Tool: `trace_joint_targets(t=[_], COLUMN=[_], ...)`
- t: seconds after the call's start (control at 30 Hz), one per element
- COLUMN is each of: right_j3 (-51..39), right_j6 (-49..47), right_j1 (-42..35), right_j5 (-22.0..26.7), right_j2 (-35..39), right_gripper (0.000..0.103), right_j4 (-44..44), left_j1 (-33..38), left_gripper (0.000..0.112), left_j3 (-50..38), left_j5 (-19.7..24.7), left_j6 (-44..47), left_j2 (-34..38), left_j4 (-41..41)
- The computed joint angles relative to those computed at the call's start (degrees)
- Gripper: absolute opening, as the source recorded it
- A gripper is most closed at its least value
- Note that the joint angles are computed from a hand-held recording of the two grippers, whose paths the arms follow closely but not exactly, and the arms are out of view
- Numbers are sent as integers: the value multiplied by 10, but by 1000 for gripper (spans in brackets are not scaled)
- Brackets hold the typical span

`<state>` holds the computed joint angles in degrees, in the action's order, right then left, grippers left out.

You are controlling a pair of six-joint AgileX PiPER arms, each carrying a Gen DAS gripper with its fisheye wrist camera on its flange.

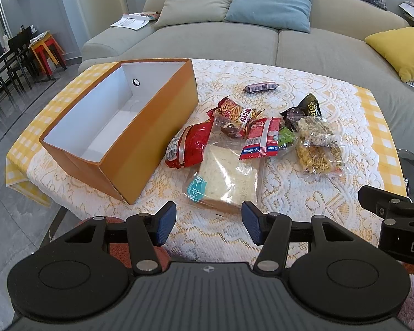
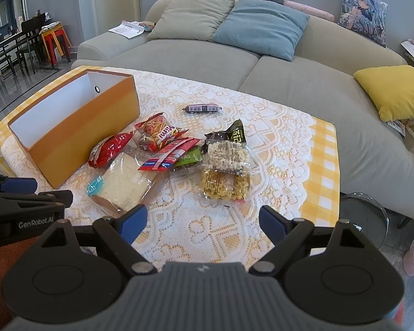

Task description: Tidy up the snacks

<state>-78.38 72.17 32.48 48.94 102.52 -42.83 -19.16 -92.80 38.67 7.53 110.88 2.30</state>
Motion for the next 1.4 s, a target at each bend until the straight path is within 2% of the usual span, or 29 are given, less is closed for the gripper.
trace_joint_targets(t=[1.03,1.13,1.27,1.4], right_j3=[-1,4,55,60], right_j6=[-4,0,40,49], right_j1=[-1,-2,-10,-28], right_j5=[1,-6,-60,-83], right_j2=[0,-1,-15,2], right_gripper=[86,86,85,84], right_j4=[6,1,-42,-51], left_j1=[2,6,20,24], left_gripper=[65,65,65,66], left_j3=[-6,-4,-25,-53], left_j5=[5,4,17,27], left_j6=[6,24,59,59], left_j2=[3,5,20,47], left_j4=[-6,-25,-70,-74])
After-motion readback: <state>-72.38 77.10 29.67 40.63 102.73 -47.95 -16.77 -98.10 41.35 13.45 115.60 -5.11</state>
